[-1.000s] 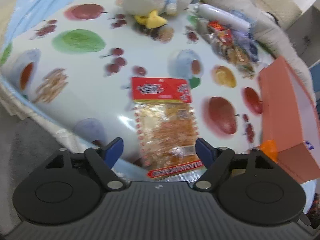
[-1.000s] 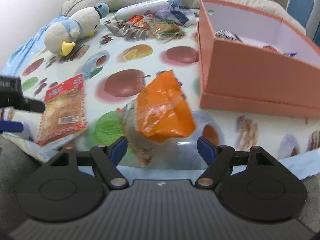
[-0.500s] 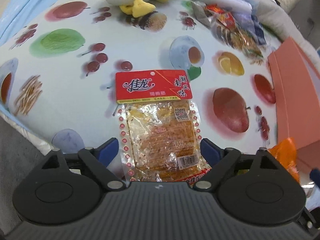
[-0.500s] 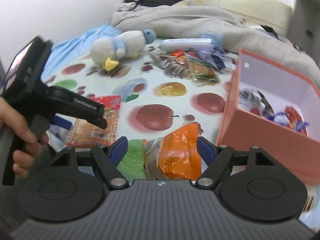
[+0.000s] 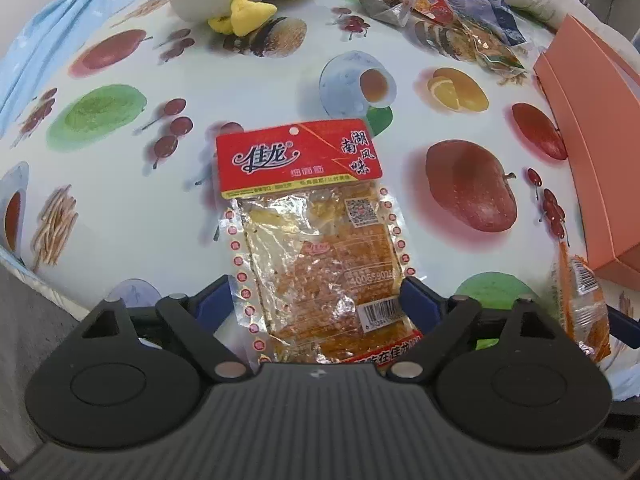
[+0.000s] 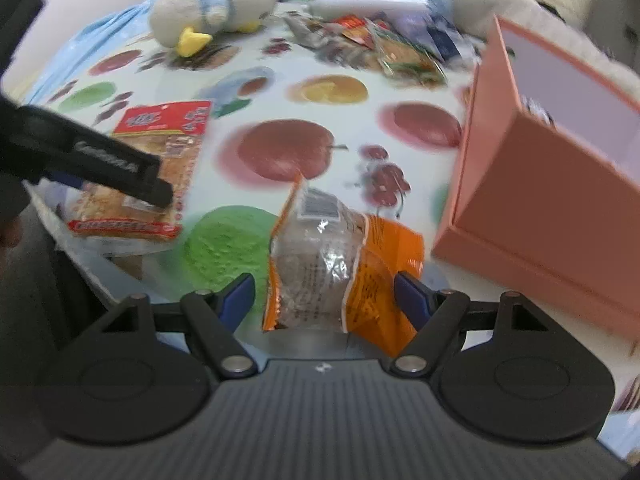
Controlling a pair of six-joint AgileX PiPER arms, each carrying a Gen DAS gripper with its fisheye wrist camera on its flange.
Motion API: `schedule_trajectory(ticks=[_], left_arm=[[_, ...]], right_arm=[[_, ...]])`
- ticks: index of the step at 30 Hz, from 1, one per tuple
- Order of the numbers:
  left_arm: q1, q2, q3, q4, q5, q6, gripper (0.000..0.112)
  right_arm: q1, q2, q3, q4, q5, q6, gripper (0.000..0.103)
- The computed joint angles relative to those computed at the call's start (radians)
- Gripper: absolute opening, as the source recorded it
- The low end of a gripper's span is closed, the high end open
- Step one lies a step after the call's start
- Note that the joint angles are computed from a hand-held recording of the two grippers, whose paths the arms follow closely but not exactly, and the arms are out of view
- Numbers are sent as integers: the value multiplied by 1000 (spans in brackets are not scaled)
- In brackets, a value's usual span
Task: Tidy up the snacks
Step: 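Grasp the red-labelled spicy strip packet with the left tool while the right tool lifts the orange bag, then lift both packets and carry them toward the pink box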
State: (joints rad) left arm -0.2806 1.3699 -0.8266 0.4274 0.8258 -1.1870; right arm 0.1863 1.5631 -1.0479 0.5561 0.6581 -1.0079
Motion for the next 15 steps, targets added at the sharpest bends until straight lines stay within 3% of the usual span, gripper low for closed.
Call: schedule_trajectory(ticks=[5, 7, 10, 11, 15], left_arm=[[-34, 11, -9, 38, 16, -13, 80], [-40, 12, -15, 41, 17, -8, 76], [-32, 5, -11, 39, 5, -13, 73], [-32, 1, -9, 40, 2, -12, 70], [-36, -14, -3, 38, -13, 3, 57]], right_arm=[[20, 15, 23, -12, -89, 21, 79], [18, 23, 13, -2, -88, 31, 77], [38, 12, 24, -33, -127, 47, 62], [42, 11, 24, -37, -131, 47, 53], [48, 9, 11, -76, -129, 111, 47]])
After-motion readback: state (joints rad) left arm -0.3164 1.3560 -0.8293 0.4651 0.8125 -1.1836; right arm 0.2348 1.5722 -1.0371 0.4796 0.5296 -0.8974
